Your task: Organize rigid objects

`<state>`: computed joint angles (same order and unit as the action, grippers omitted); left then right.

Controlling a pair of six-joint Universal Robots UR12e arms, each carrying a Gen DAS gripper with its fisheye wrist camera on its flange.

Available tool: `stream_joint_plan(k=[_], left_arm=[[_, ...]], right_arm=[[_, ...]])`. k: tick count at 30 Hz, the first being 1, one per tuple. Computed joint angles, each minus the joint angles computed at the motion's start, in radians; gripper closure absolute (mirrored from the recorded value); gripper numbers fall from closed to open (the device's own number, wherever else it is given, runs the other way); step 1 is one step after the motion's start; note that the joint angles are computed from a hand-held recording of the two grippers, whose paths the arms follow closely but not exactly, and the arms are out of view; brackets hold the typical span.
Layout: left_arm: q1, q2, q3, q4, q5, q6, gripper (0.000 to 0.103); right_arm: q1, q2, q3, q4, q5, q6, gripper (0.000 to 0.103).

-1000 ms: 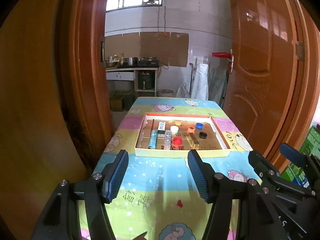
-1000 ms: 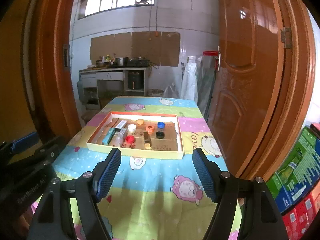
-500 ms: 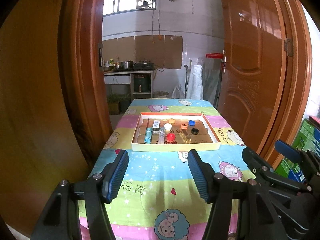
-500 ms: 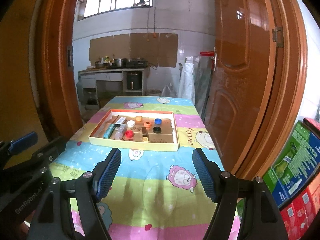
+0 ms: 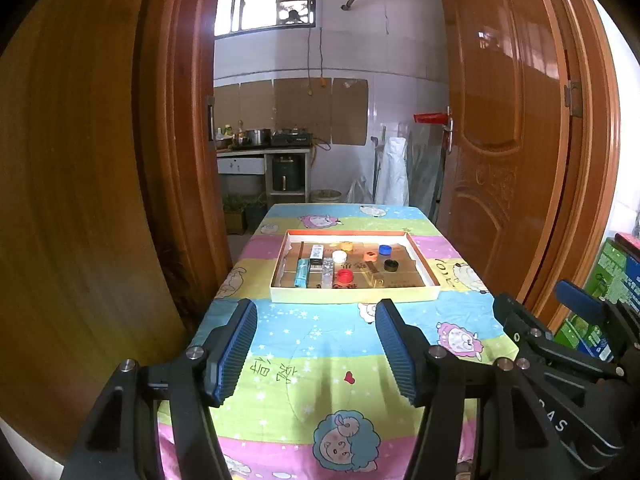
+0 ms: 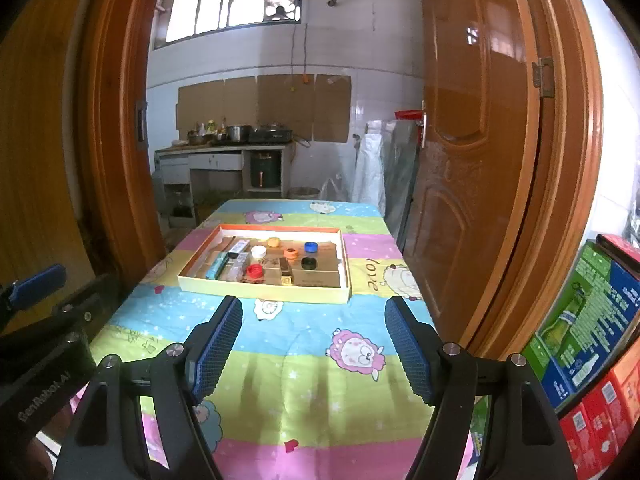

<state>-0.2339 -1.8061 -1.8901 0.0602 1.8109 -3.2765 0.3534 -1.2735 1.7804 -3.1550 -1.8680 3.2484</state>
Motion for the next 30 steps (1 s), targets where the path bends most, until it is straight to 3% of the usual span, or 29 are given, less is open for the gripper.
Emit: stream_joint_plan(k=[30], left_arm=[[-0.008,0.013,-0.015,-0.019,0.011,0.018,0.041]], right_arm=[[0.004,-0.004,0.018,-0.026,-0.005,-0.008,0.028]])
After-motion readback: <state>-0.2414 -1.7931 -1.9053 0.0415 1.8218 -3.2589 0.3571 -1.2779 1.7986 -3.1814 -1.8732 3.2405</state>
